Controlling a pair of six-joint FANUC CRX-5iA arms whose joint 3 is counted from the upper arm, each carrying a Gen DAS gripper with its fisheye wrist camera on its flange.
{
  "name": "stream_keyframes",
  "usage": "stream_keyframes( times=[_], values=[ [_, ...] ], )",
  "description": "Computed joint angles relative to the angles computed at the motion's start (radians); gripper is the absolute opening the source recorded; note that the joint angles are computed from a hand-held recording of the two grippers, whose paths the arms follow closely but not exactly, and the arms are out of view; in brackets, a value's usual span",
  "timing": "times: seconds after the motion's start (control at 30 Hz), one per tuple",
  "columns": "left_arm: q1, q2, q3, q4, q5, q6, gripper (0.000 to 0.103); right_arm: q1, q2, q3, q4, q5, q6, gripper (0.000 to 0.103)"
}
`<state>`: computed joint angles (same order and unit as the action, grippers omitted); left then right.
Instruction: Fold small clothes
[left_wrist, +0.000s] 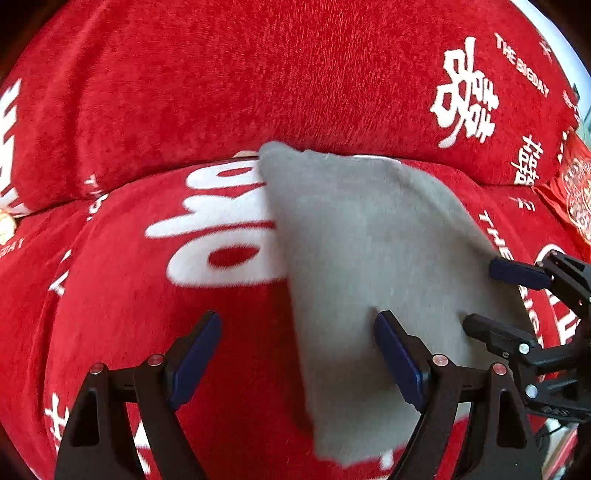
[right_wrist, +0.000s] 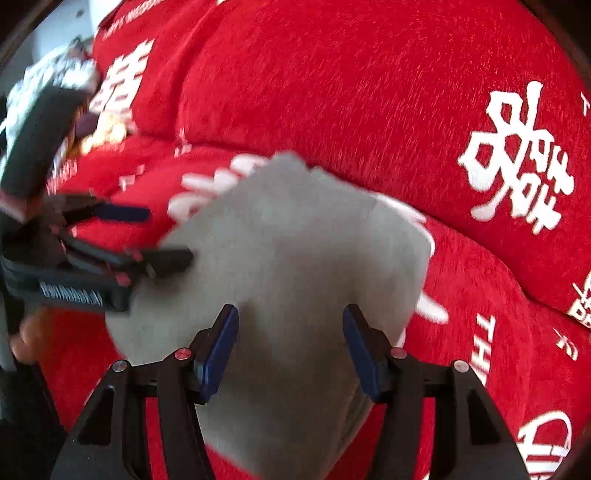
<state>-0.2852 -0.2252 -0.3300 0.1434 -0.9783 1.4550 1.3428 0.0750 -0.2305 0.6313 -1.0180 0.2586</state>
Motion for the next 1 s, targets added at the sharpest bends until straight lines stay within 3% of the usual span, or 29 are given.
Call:
stream_keyframes(
  times=[0.17,0.27,0.33,0.4,0.53,0.73,0.83,1.0],
  values=[
    [0.043,-0.091,-0.065,0.049,-0.025,-0.058,0.086,0.098,-0.034,-0.086,0.034,-0.064,-0.104,0.063],
    [0.062,-0.096,-0.052,0.085,-0.044,-0.122,0.086,0.130,-0.104,-0.128,0.043,-0.070,-0.180,0.071],
    [0.111,-0.062,-0.043,0.181,-0.067,-0.174,0.086,0.122,-0.196,-0.208,0.082,-0.001,-0.297,0.081],
    [0.151,0.008,-0.027,0.290,-0.098,-0.204,0.086,0.094,-0.270,-0.283,0.132,0.055,-0.435,0.082],
    [0.152,0.138,0.044,0.330,-0.116,-0.102,0.086,-0.050,-0.363,-0.383,0.105,0.256,-0.590,0.082],
    [0.108,0.244,0.072,0.369,-0.145,-0.100,0.086,-0.190,-0.293,-0.367,-0.042,0.490,-0.500,0.082],
    [0.087,0.242,0.055,0.376,-0.123,-0.123,0.086,-0.210,-0.232,-0.316,-0.146,0.510,-0.404,0.082],
    [0.077,0.240,0.054,0.367,-0.104,-0.121,0.086,-0.210,-0.208,-0.308,-0.151,0.518,-0.389,0.082]
  ],
)
